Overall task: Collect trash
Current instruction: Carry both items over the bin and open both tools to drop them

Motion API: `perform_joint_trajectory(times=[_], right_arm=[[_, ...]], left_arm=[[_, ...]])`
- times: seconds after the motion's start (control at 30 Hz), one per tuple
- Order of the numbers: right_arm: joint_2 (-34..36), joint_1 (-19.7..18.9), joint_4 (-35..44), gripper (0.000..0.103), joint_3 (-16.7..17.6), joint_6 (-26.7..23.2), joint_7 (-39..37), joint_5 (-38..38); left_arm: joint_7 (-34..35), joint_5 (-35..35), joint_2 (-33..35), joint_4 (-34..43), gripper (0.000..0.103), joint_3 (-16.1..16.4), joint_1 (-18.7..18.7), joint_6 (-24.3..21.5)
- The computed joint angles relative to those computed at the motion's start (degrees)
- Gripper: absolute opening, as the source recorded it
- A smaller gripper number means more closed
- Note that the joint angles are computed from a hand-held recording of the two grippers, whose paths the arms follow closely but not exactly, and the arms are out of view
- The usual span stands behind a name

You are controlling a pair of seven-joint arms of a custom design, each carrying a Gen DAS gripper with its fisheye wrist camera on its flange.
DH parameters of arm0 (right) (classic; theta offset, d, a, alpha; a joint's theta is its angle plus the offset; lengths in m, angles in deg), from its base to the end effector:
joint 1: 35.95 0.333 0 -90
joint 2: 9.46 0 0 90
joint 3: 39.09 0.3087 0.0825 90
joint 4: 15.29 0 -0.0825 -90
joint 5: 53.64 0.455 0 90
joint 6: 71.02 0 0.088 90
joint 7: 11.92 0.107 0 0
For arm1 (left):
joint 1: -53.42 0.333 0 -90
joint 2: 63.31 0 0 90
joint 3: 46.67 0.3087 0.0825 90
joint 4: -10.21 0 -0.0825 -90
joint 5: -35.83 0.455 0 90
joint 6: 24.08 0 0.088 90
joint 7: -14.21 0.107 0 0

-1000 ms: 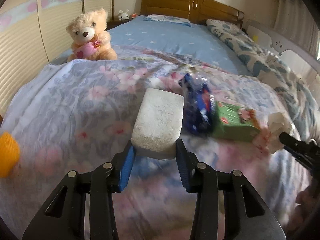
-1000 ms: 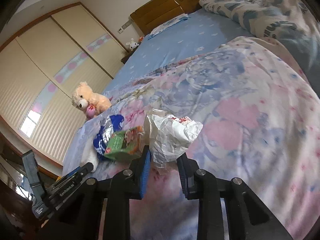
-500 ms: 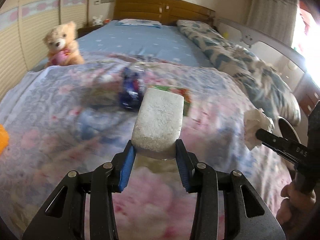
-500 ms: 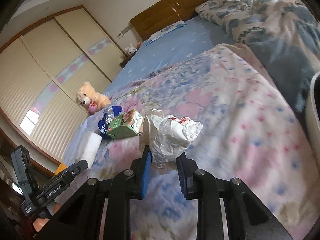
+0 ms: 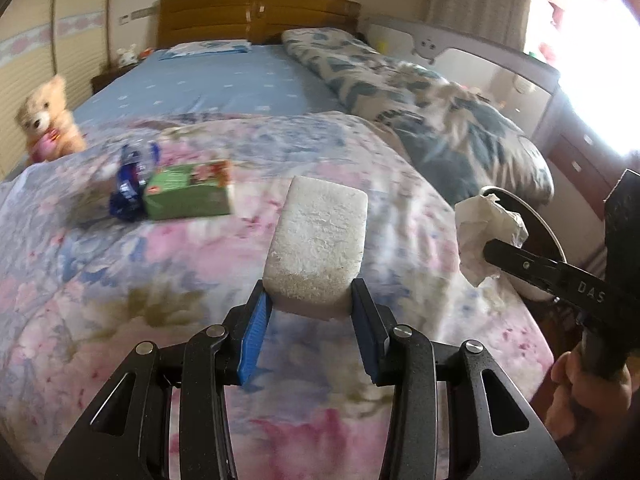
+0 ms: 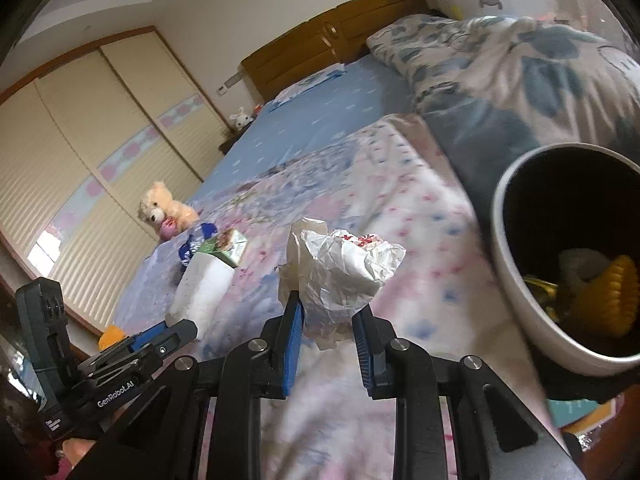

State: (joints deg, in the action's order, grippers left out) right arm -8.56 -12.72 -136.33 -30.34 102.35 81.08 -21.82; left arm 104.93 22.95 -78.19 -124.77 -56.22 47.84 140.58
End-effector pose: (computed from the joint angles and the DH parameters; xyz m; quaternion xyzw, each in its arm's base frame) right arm 0.5722 0.3102 0.4622 -0.6285 0.6397 -0.0616 0.4381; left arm 0.5556 -0.1403 0.4784 -0.6219 0.6846 -0.3272 0.1934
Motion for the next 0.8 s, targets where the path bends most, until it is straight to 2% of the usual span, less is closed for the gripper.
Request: perform_joint_trajectory(times=[0.53, 0.8], right_arm=[[-8.73, 2.31, -10.94, 0.025, -5.9, 3.42, 11.36, -9.53], [-12.32, 0.82, -14.94, 0.025, -7.19, 4.27, 20.45, -18.68]], left_arm=[[4.82, -3.11, 1.47, 2.52, 0.039, -0.8, -4.19, -1.23], [6.44, -3.68, 2.66, 4.4, 0.039, -1.54, -5.85, -1.75]])
